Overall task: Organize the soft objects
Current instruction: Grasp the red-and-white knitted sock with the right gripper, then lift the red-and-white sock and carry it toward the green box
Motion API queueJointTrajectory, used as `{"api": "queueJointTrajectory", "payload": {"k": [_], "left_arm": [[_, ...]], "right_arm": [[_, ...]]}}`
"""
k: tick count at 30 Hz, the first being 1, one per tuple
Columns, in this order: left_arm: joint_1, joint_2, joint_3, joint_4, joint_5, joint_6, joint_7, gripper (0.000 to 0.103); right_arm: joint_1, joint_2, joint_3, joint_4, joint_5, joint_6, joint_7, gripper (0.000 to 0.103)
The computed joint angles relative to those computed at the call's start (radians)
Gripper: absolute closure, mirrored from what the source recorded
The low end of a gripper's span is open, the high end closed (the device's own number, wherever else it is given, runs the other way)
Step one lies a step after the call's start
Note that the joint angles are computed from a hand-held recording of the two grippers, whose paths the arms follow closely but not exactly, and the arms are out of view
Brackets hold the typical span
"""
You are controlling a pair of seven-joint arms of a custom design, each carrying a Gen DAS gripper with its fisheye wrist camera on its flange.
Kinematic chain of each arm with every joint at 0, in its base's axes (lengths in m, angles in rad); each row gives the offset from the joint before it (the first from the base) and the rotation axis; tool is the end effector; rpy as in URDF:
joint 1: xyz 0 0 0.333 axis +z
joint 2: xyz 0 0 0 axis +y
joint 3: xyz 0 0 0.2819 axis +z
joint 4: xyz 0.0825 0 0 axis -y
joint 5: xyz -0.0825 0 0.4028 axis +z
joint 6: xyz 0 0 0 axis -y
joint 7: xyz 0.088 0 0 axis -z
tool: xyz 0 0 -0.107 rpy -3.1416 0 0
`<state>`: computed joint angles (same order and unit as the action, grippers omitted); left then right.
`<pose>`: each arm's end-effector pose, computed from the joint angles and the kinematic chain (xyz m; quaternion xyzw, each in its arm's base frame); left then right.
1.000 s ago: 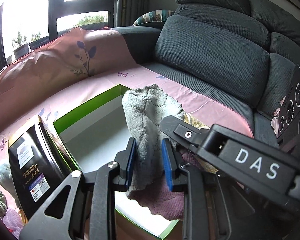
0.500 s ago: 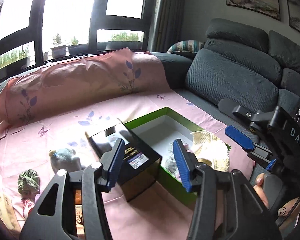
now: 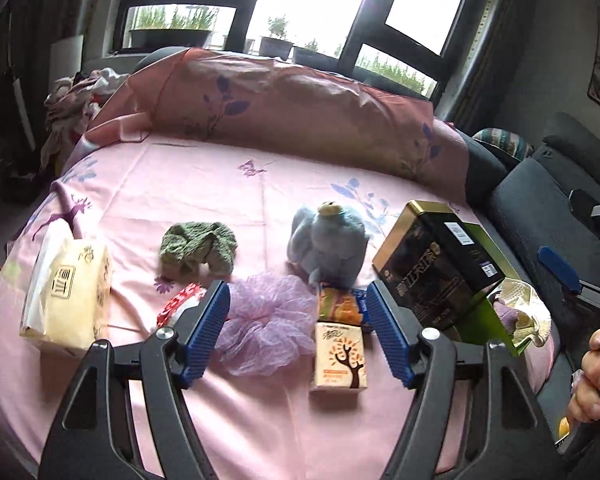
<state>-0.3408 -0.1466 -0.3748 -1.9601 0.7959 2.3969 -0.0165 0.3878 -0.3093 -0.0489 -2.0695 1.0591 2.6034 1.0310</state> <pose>0.4397 -0.3883 0.5627 -0.7525 0.4918 -0.3653 0.2417 0.5167 0.1599 0.6155 -0.6393 0.5405 -0.0057 0.5469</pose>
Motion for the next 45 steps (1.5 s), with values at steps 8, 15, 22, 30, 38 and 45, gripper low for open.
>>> {"api": "queueJointTrajectory", "payload": {"k": [8,15,22,30,38,45], "left_arm": [[0.05,-0.091,0.013,-0.199,-0.094,0.108,-0.126,0.035],[0.085,-0.115,0.021,-0.268,-0.186,0.161,-0.146,0.039],[0.107,-0.128,0.009,-0.29,-0.226,0.168,-0.152,0.047],[0.117,-0.129,0.007,-0.292,-0.264,0.171,-0.12,0.049],[0.126,-0.151,0.025,-0.333,-0.312,0.216,-0.108,0.054],[0.132,-0.134,0.029,-0.339,-0.359,0.267,-0.051,0.075]], "right_arm": [[0.012,0.147,0.056,0.129,-0.077,-0.188,0.017,0.014],[-0.001,0.3,0.136,0.265,-0.179,-0.291,0.068,0.019],[-0.01,0.432,0.189,0.407,-0.291,-0.411,0.092,0.05],[0.011,0.581,0.219,0.596,-0.501,-0.525,0.174,0.05],[0.052,0.717,0.234,0.742,-0.66,-0.588,0.23,0.05],[0.034,0.72,0.25,0.73,-0.631,-0.587,0.211,0.052]]}}
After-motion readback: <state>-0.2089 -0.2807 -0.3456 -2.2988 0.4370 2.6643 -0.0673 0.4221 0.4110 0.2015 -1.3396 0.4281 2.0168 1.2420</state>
